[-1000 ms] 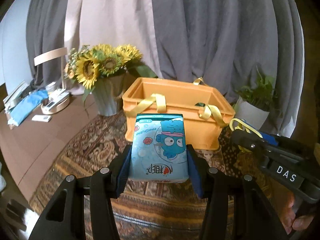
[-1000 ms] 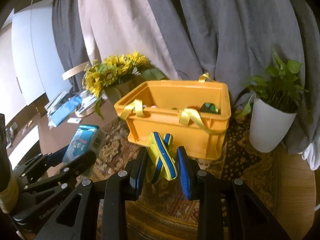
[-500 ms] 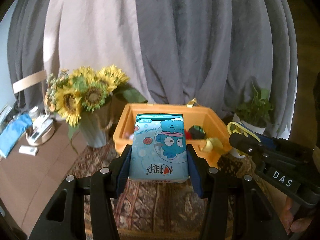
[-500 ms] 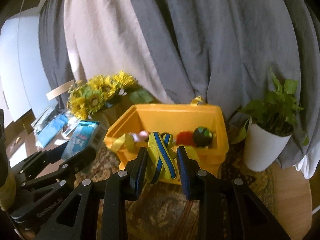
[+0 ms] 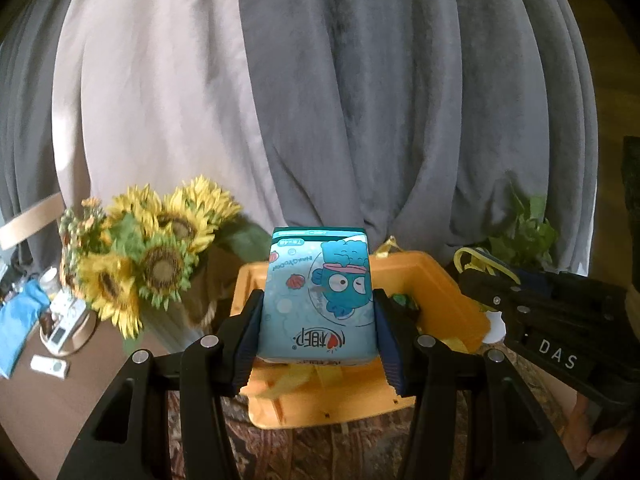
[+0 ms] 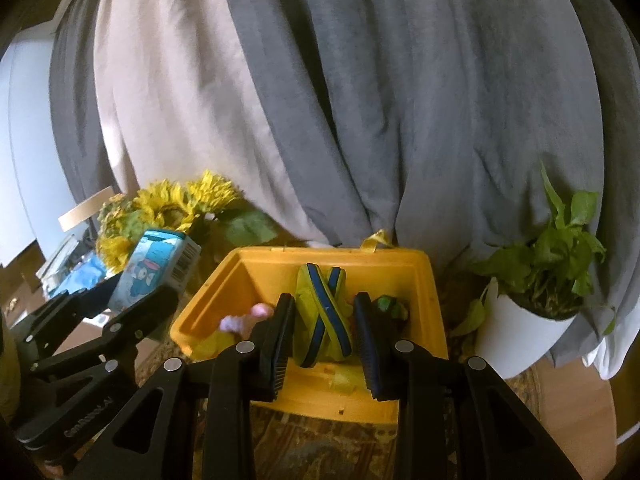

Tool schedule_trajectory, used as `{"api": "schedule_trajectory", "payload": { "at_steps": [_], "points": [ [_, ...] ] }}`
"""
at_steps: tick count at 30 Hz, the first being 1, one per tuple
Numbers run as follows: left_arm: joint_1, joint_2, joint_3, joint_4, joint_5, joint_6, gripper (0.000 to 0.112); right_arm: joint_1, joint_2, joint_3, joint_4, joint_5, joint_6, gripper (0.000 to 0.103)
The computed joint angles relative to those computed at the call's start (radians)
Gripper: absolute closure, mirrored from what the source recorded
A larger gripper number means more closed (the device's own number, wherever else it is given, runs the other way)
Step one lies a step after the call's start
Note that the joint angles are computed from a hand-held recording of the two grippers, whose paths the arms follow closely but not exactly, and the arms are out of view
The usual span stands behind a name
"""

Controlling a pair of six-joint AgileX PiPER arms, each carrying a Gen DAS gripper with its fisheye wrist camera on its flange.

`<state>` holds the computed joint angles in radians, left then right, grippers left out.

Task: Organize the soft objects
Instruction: 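Lift the packet and sponge and carry them over the orange crate, then open both tools to drop the packet and sponge into the crate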

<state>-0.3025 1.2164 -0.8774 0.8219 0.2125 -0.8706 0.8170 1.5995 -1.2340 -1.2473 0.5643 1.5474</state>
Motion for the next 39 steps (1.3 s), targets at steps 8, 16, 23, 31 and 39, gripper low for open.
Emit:
{"api": "schedule_trajectory", "payload": {
  "at_steps": [8,16,23,31,39],
  "points": [
    [0.086,0.127,-0.137,-0.469,-0.012,0.504,0.061,-0.062,0.101,-0.151,0.156,-0.019,-0.172,0.072],
    [0.141,0.268,-0.268,-0.832,0.050,0.871,0.061,-0.102,0.199,-0.286,0.322,-0.003,-0.350,0.072],
    [0.156,0.391,-0.391,-0.946,0.142,1.014,0.061,-0.140,0.293,-0.419,0.470,0.054,-0.526,0.072],
    [0.167,0.526,-0.544,-1.035,0.288,1.129,0.061,-0.192,0.401,-0.557,0.685,0.129,-0.739,0.072],
    [0.158,0.632,-0.673,-0.987,0.440,1.116,0.060,-0.237,0.479,-0.652,0.859,0.197,-0.880,0.071]
  ]
}}
